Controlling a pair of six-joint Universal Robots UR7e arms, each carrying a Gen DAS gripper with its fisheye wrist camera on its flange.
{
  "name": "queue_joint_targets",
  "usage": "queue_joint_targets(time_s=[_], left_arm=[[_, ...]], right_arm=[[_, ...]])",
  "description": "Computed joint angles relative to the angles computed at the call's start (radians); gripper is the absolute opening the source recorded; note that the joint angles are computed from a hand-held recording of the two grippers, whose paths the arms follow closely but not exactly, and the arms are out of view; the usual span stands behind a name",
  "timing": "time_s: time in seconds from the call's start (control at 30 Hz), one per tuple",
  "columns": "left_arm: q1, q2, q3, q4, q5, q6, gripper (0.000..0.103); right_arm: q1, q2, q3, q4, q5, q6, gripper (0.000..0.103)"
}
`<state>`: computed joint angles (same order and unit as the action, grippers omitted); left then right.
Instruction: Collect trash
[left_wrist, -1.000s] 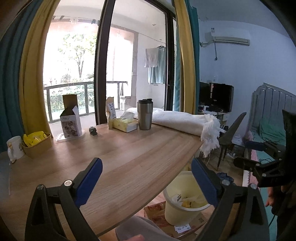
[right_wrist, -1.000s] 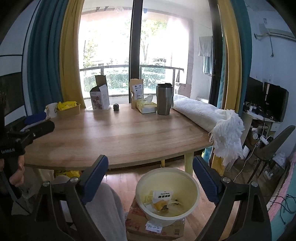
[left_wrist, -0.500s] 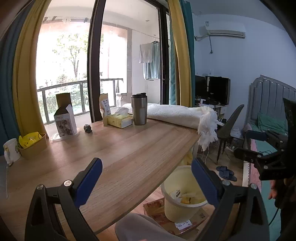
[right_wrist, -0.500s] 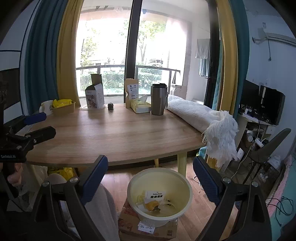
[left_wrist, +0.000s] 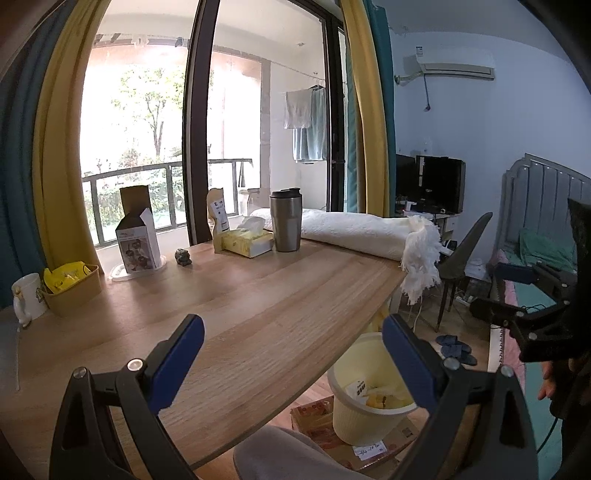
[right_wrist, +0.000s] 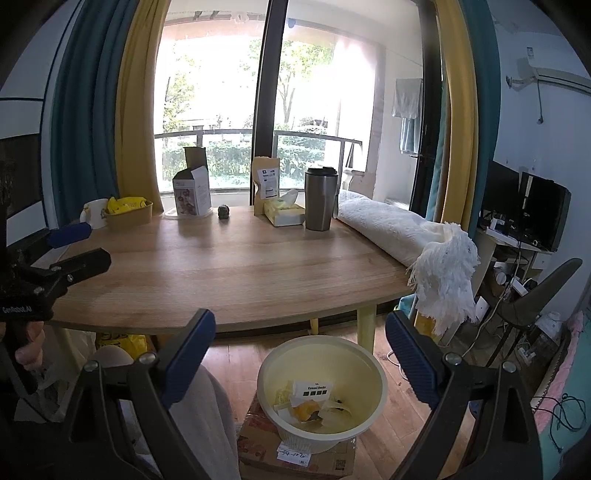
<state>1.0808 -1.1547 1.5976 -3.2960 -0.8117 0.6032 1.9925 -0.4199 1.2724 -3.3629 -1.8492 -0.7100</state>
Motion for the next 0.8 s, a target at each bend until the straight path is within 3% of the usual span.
queue_joint_targets(time_s=[0.8], left_arm=[[-0.001, -0.015, 0.015, 0.008, -0.043, -0.012, 0.097]], right_arm=[[-0.002, -0.009, 0.011, 0.005, 0.014, -0.012, 0.092]])
